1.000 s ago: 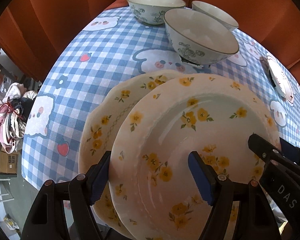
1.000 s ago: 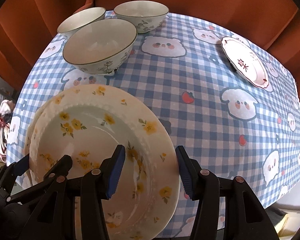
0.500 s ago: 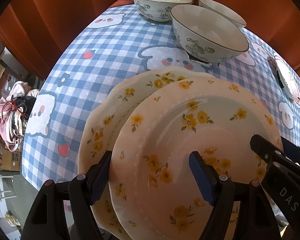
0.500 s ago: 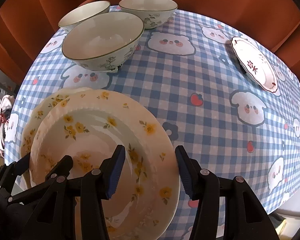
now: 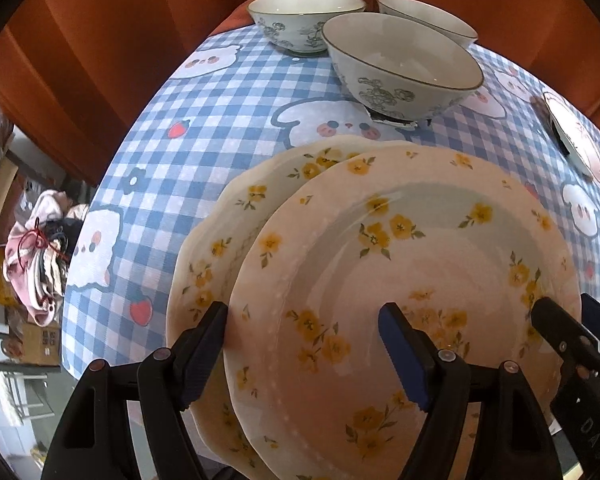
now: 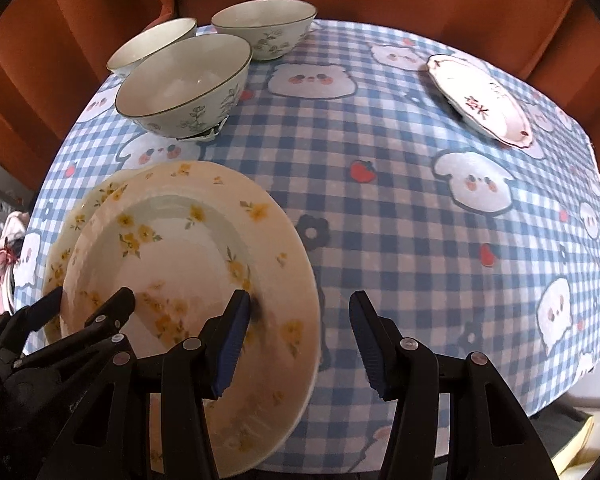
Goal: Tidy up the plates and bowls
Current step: 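Lower the round plate onto the scalloped plate and open the right tool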
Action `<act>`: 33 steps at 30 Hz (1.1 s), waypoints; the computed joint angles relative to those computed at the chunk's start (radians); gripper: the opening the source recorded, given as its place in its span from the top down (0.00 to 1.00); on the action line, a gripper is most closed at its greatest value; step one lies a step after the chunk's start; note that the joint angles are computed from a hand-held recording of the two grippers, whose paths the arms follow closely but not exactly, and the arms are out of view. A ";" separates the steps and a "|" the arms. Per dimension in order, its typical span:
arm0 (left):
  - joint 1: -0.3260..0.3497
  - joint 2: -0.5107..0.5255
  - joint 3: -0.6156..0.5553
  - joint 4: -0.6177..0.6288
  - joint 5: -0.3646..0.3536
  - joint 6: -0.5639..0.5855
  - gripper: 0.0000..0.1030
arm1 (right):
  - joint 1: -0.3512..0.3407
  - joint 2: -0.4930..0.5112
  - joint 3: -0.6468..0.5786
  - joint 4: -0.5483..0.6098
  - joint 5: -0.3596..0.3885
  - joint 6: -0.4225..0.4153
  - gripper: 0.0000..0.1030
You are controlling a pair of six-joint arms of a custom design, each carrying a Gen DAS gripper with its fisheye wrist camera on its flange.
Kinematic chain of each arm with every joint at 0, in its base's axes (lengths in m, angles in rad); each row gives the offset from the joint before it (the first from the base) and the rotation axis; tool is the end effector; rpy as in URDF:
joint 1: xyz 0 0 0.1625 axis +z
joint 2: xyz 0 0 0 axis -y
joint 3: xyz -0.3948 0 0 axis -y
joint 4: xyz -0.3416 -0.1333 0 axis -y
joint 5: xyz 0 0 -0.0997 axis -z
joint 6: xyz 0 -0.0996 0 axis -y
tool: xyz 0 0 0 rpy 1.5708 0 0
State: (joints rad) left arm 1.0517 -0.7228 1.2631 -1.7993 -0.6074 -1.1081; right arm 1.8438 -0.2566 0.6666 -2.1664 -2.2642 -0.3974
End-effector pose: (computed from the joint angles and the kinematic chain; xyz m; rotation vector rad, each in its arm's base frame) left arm -0.1439 -0.6854 0.1632 -0.4656 2.1578 -0.5983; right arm 0.2847 -0.7586 0.0696 0.7233 -2.3252 0.1714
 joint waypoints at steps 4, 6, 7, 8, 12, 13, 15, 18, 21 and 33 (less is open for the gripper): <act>-0.006 0.003 0.000 0.013 0.010 0.019 0.24 | -0.005 -0.038 0.068 -0.026 0.039 0.008 0.60; -0.009 0.002 0.005 0.013 0.012 0.027 0.24 | -0.001 -0.040 0.083 -0.046 0.034 0.000 0.65; -0.012 -0.002 0.012 0.009 0.018 0.035 0.24 | 0.000 -0.041 0.089 -0.053 0.033 0.001 0.65; -0.016 -0.004 0.017 0.007 0.025 0.039 0.23 | 0.000 -0.040 0.090 -0.056 0.031 0.004 0.65; -0.032 -0.025 0.061 -0.047 0.070 0.077 0.22 | 0.008 -0.025 0.082 -0.068 0.011 -0.009 0.65; -0.034 -0.031 0.075 -0.073 0.071 0.094 0.20 | 0.008 -0.021 0.075 -0.062 0.010 -0.008 0.65; -0.032 -0.039 0.089 -0.102 0.066 0.114 0.20 | 0.009 -0.011 0.059 -0.046 0.010 -0.002 0.64; -0.029 -0.054 0.108 -0.126 0.061 0.118 0.20 | 0.012 0.004 0.036 -0.020 0.008 0.003 0.64; -0.024 -0.063 0.113 -0.127 0.052 0.113 0.20 | 0.018 0.021 0.017 0.001 0.008 0.000 0.64; -0.022 -0.089 0.156 -0.156 0.040 0.118 0.14 | 0.028 0.043 0.023 -0.034 -0.032 -0.020 0.59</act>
State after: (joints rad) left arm 1.0300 -0.8119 1.4191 -1.9557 -0.5670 -0.9903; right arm 1.8721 -0.2138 0.6896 -2.2000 -2.2967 -0.4174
